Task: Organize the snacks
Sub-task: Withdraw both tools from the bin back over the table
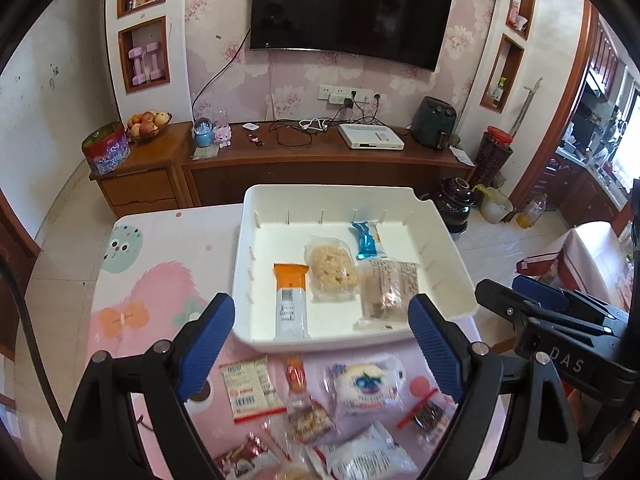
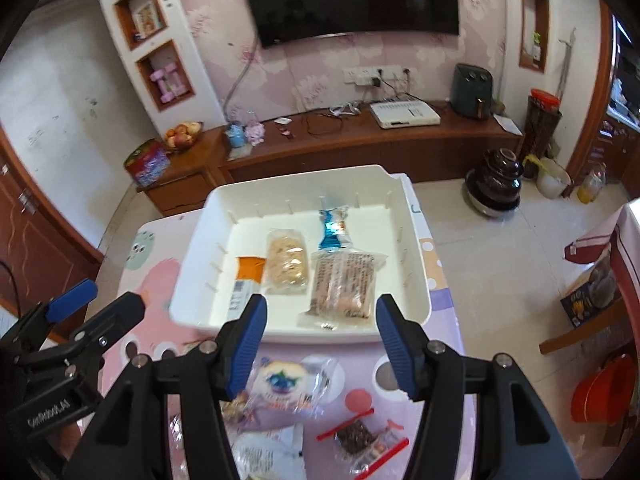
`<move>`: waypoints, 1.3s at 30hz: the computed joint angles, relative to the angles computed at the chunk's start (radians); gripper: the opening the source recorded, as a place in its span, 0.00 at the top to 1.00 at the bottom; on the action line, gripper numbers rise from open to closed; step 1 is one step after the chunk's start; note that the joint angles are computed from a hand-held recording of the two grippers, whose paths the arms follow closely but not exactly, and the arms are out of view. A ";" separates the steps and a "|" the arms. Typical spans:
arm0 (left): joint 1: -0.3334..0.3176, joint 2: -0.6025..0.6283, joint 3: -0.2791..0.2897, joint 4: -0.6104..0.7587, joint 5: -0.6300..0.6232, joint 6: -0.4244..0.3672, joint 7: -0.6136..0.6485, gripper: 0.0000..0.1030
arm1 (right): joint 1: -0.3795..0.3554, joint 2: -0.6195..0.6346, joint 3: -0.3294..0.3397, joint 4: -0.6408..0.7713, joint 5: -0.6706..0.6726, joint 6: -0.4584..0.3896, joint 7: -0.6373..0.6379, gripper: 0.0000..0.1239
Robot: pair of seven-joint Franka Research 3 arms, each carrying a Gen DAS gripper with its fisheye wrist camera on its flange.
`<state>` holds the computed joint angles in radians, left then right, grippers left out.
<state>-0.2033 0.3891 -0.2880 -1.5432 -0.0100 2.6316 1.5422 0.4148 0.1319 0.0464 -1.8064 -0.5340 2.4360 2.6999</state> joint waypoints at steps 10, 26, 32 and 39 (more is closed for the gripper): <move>0.059 -0.255 -0.014 -0.321 -0.175 0.135 0.141 0.15 | 0.035 -0.092 0.065 -0.093 -0.082 0.042 0.003 0.54; 0.037 -0.386 0.086 -0.596 -0.170 0.257 0.092 0.15 | 0.093 -0.079 0.098 -0.187 -0.094 0.122 0.000 0.54; 0.044 -0.405 0.107 -0.687 -0.142 0.280 0.097 0.15 | 0.102 -0.081 0.113 -0.255 -0.053 0.171 -0.056 0.54; 0.054 -0.396 0.117 -0.790 -0.113 0.229 0.133 0.15 | 0.131 0.002 0.119 -0.281 0.169 0.194 -0.269 0.54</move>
